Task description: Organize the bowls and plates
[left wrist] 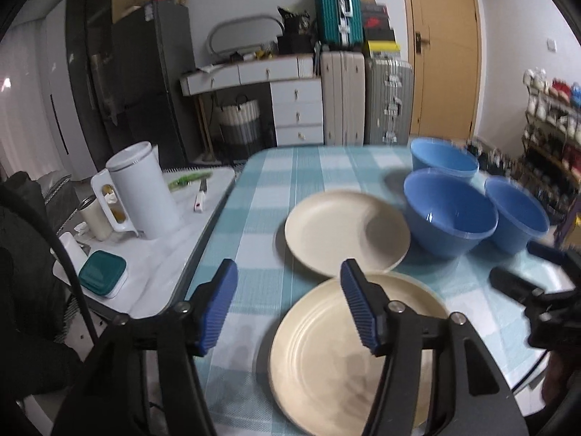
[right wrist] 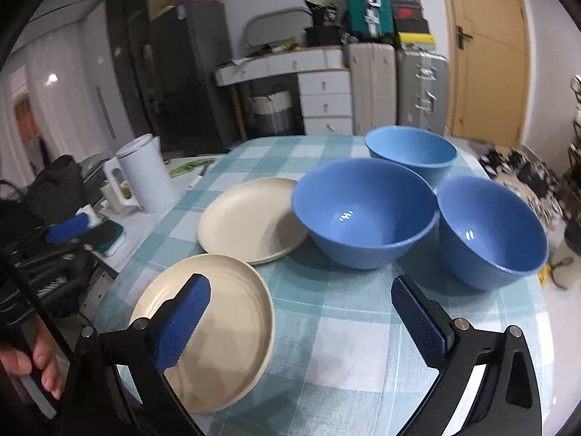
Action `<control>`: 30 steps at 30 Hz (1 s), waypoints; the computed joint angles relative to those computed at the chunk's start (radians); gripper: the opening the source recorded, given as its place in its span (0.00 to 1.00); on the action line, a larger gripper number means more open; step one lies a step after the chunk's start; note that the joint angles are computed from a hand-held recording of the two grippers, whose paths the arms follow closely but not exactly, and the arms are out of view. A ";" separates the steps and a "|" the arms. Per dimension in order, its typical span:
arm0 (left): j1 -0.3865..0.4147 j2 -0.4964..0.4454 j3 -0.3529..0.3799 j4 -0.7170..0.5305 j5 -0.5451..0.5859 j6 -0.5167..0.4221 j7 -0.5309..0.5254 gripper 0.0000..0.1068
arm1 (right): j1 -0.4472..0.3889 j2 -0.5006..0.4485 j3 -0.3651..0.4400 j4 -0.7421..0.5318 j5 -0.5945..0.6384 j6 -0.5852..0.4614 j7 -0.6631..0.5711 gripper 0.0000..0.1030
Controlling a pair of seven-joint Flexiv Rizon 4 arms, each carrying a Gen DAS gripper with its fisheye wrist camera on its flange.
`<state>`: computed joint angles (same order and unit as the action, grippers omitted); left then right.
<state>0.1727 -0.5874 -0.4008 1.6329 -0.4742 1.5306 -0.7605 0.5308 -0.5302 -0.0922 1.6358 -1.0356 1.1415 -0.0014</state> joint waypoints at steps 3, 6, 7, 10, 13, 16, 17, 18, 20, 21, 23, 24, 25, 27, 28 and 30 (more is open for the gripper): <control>0.034 -0.002 -0.059 0.015 -0.020 0.061 -0.009 0.86 | 0.017 0.003 0.004 -0.024 0.017 -0.077 0.021 0.99; 0.070 -0.017 -0.120 0.031 0.011 0.180 -0.040 0.92 | 0.008 0.004 0.009 -0.028 0.001 -0.054 -0.018 0.99; 0.072 -0.020 -0.122 0.029 0.025 0.192 -0.051 0.92 | 0.006 0.008 -0.005 -0.016 -0.032 -0.013 0.011 0.99; 0.010 -0.023 -0.036 0.008 0.052 0.216 -0.102 0.93 | -0.019 0.006 -0.021 0.008 -0.078 0.100 0.084 0.99; -0.093 -0.023 0.112 -0.022 0.071 0.199 -0.154 0.93 | -0.052 -0.007 0.003 0.020 -0.003 0.159 0.068 0.99; -0.174 -0.030 0.239 -0.067 0.087 0.107 -0.210 0.93 | -0.063 -0.015 0.024 0.023 0.114 0.168 0.013 0.99; -0.156 -0.031 0.221 -0.074 0.086 0.066 -0.218 0.93 | -0.050 -0.010 0.009 0.027 0.121 0.162 0.010 0.99; -0.138 -0.033 0.199 -0.079 0.086 0.044 -0.225 0.93 | -0.037 -0.008 -0.007 0.027 0.121 0.157 0.008 0.99; -0.145 -0.040 0.223 -0.107 0.083 -0.023 -0.265 0.93 | 0.012 0.010 -0.099 0.055 0.019 0.216 0.093 0.99; -0.164 -0.046 0.254 -0.123 0.088 -0.048 -0.295 0.93 | 0.035 0.019 -0.146 0.065 -0.054 0.236 0.160 0.99; -0.196 -0.060 0.317 -0.167 0.103 -0.125 -0.361 0.93 | 0.078 0.047 -0.234 0.074 -0.261 0.242 0.325 0.99; -0.218 -0.072 0.360 -0.196 0.118 -0.168 -0.408 0.93 | 0.087 0.060 -0.248 0.074 -0.330 0.224 0.368 0.99; -0.240 -0.082 0.404 -0.223 0.138 -0.201 -0.463 0.93 | 0.092 0.069 -0.254 0.074 -0.388 0.201 0.402 0.99; -0.261 -0.102 0.462 -0.275 0.167 -0.276 -0.566 0.93 | 0.095 0.080 -0.246 0.070 -0.453 0.152 0.417 0.99; -0.246 -0.106 0.448 -0.282 0.164 -0.284 -0.584 0.93 | 0.086 0.078 -0.235 0.064 -0.462 0.150 0.407 0.99; -0.191 -0.108 0.378 -0.277 0.134 -0.269 -0.587 0.93 | 0.060 0.067 -0.208 0.049 -0.465 0.171 0.389 0.99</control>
<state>-0.0187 -0.6958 -0.0224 1.3557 -0.3400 1.2614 -1.3476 0.5912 -0.4632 -0.2998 1.6853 -1.5009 1.3120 0.3872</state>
